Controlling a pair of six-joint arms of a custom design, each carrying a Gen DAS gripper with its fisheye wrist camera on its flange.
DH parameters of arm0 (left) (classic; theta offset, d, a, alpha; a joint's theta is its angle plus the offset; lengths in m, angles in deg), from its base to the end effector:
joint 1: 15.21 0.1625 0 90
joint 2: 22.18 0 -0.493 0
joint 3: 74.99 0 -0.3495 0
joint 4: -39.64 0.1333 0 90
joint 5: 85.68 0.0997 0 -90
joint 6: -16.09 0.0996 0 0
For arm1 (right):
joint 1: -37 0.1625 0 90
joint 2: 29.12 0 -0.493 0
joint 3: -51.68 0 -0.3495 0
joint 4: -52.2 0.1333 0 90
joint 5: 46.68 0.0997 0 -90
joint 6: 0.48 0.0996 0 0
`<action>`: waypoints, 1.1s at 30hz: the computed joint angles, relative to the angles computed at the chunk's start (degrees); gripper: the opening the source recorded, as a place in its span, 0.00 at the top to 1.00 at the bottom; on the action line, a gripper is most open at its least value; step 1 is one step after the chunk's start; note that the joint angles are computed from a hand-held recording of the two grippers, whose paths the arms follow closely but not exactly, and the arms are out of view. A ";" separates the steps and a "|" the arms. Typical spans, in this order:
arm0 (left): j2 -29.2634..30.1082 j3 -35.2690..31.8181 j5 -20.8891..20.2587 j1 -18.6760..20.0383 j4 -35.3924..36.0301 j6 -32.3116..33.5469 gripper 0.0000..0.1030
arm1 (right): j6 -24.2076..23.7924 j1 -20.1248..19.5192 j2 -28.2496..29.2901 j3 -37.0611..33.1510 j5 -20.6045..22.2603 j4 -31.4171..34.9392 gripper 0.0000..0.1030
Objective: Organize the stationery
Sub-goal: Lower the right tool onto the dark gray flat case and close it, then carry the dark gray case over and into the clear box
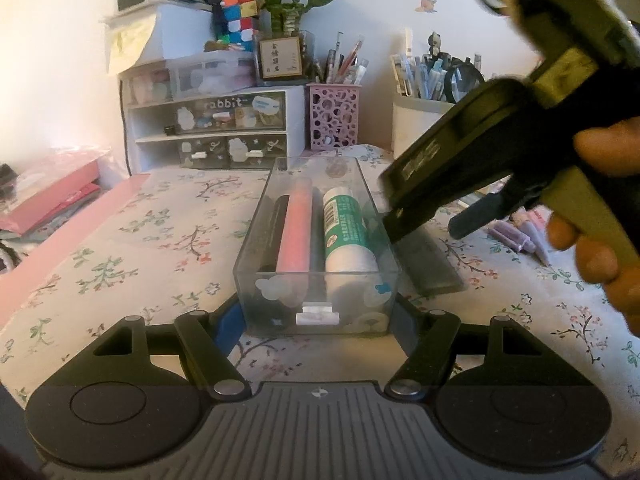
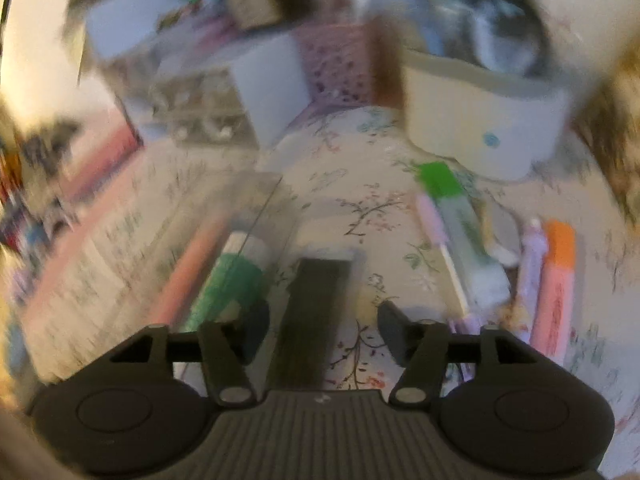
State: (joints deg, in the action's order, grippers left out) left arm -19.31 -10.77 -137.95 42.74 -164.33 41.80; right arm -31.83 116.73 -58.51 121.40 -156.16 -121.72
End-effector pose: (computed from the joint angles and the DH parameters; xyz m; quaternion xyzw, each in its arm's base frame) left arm -0.2355 -0.7422 -0.1652 0.3067 0.8223 -0.3922 0.2754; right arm -0.0500 -0.8374 0.1790 0.1056 -0.9112 0.2863 0.2768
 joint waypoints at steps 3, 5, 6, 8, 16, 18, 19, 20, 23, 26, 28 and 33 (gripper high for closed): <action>0.13 -0.06 0.09 0.00 -0.51 0.05 0.30 | -5.23 0.93 2.20 -0.93 -3.48 -4.14 0.50; 0.14 -0.21 0.18 -0.02 -0.26 0.06 0.30 | -6.18 1.09 2.19 -0.75 -4.23 -5.04 0.67; 0.12 -0.27 0.16 -0.01 -0.08 -0.03 0.30 | -5.28 0.94 1.83 -0.78 -4.15 -4.28 0.68; 0.17 -0.42 0.12 0.00 -0.03 0.12 0.30 | -1.91 0.08 0.50 -0.44 -1.67 -1.99 0.68; 0.18 -0.44 -0.18 -0.08 0.43 -0.04 0.30 | 4.52 -1.66 -2.02 2.08 3.76 -1.18 0.68; 0.27 -0.60 -0.30 -0.13 0.66 -0.02 0.30 | 6.05 -2.07 -2.66 2.72 5.57 -1.22 0.68; 0.31 -0.68 -0.42 -0.14 0.80 -0.03 0.30 | 6.62 -2.34 -2.87 2.89 6.40 -1.32 0.68; 0.42 -0.81 -0.46 -0.18 0.80 0.07 0.30 | 7.32 -2.54 -3.22 3.21 7.36 -1.36 0.68; 0.67 -1.12 -0.62 -0.34 1.14 -0.05 0.30 | 10.04 -3.19 -4.77 4.43 10.40 -1.19 0.68; 1.09 -1.80 -0.51 -0.62 1.74 -0.11 0.30 | 12.18 -3.48 -6.64 5.94 14.24 -1.05 0.68; 1.30 -2.08 -0.71 -0.75 2.05 -0.09 0.30 | 12.42 -3.20 -7.58 6.55 16.85 -0.18 0.68; 1.38 -1.98 -0.84 -0.87 2.04 -0.01 0.30 | 12.74 -2.08 -7.37 5.19 20.47 3.90 0.68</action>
